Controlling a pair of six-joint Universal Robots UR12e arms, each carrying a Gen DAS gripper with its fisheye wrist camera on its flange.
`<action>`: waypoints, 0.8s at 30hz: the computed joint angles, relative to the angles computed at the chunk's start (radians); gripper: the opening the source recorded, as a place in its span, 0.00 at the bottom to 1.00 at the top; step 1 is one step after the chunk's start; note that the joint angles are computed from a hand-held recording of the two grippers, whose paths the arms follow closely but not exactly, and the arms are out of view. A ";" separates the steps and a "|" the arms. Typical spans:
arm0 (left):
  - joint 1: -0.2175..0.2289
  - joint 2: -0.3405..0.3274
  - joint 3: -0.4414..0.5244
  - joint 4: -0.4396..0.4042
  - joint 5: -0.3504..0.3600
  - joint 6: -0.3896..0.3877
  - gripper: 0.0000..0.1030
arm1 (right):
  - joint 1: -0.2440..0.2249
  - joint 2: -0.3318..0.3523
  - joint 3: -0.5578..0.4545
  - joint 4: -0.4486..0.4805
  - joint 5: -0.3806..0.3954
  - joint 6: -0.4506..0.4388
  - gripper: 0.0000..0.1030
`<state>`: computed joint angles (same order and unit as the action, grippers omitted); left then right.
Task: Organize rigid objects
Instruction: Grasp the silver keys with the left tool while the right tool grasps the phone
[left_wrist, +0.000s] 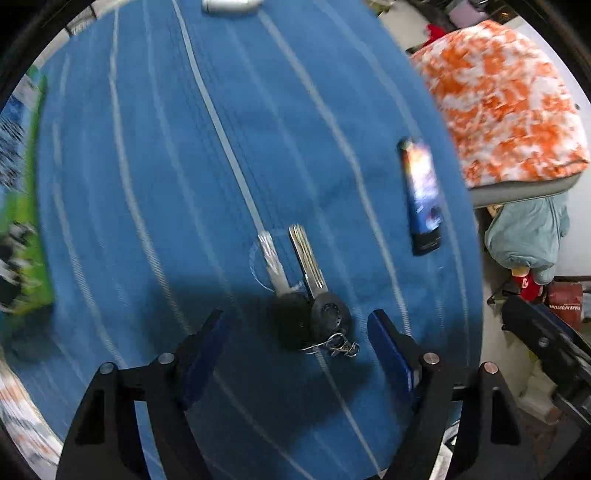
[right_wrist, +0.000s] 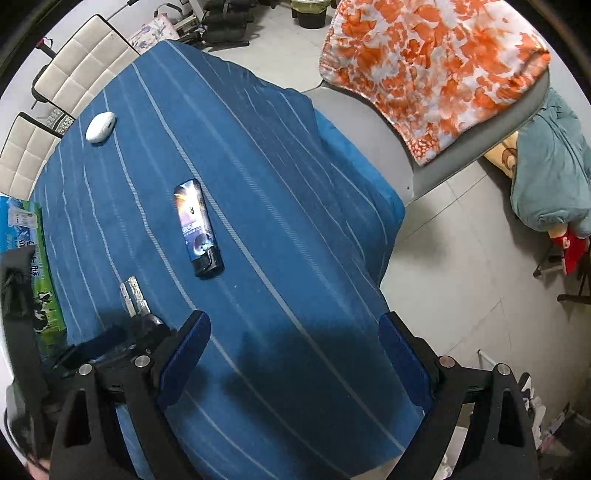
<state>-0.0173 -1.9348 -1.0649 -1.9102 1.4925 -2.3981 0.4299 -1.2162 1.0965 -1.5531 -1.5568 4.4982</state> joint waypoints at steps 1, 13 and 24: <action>-0.003 0.017 -0.030 0.037 0.003 0.000 0.74 | -0.003 0.002 0.002 -0.004 0.001 -0.009 0.92; 0.034 -0.025 0.046 -0.012 0.000 -0.049 0.25 | -0.049 0.125 -0.105 -0.023 0.055 -0.188 0.55; 0.046 -0.049 0.102 -0.029 -0.039 -0.074 0.11 | -0.021 0.194 -0.230 0.101 0.036 -0.285 0.27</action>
<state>0.0288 -1.9843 -0.9626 -1.9396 1.4537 -2.4717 0.4087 -1.0221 0.8667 -1.4523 -1.5210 4.2137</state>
